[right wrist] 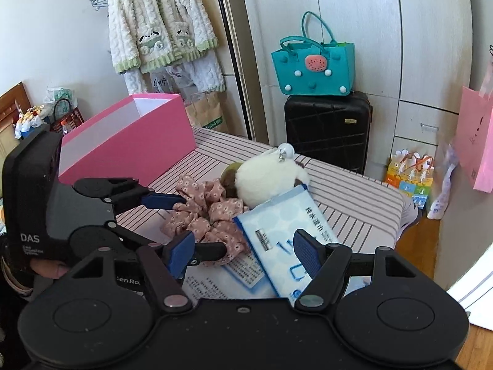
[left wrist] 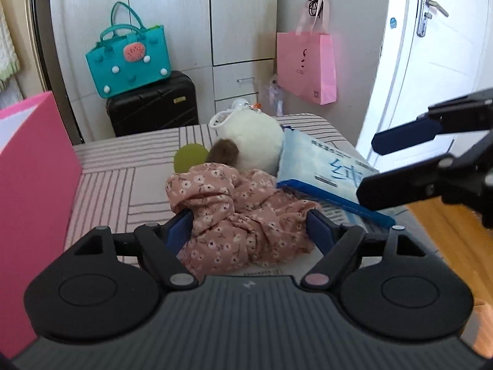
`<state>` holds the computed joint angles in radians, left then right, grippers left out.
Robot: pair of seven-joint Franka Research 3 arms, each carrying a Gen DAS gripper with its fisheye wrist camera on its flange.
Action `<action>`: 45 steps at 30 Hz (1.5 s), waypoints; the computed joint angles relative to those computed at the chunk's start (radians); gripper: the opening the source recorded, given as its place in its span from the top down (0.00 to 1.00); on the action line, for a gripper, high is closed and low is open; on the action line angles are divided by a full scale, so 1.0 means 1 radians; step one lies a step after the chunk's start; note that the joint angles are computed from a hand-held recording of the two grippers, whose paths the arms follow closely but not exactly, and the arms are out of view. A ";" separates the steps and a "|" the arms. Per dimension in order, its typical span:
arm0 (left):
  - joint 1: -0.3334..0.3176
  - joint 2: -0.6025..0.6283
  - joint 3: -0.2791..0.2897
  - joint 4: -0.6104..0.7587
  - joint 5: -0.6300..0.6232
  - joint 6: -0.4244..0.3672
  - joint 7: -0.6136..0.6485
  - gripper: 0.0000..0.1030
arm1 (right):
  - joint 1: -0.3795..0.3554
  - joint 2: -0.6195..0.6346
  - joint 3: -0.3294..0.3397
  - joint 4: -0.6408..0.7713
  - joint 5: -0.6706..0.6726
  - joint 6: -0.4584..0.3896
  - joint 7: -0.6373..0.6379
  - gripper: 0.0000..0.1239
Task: Organize soft objects
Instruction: 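Grasp the pink floral scrunchie with the left gripper while the right gripper grasps the green ball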
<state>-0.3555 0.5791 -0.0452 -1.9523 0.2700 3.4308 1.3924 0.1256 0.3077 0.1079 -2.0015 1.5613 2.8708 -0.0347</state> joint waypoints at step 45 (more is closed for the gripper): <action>0.451 0.001 -0.338 -0.061 0.304 -0.011 -0.306 0.83 | 0.129 0.412 -0.065 0.522 -1.011 -0.069 0.835 0.58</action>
<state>0.0953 0.5798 -0.3830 -2.0129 0.5740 3.4202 1.0865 0.2548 0.7192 0.0432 -1.4793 0.5503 2.8022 0.8000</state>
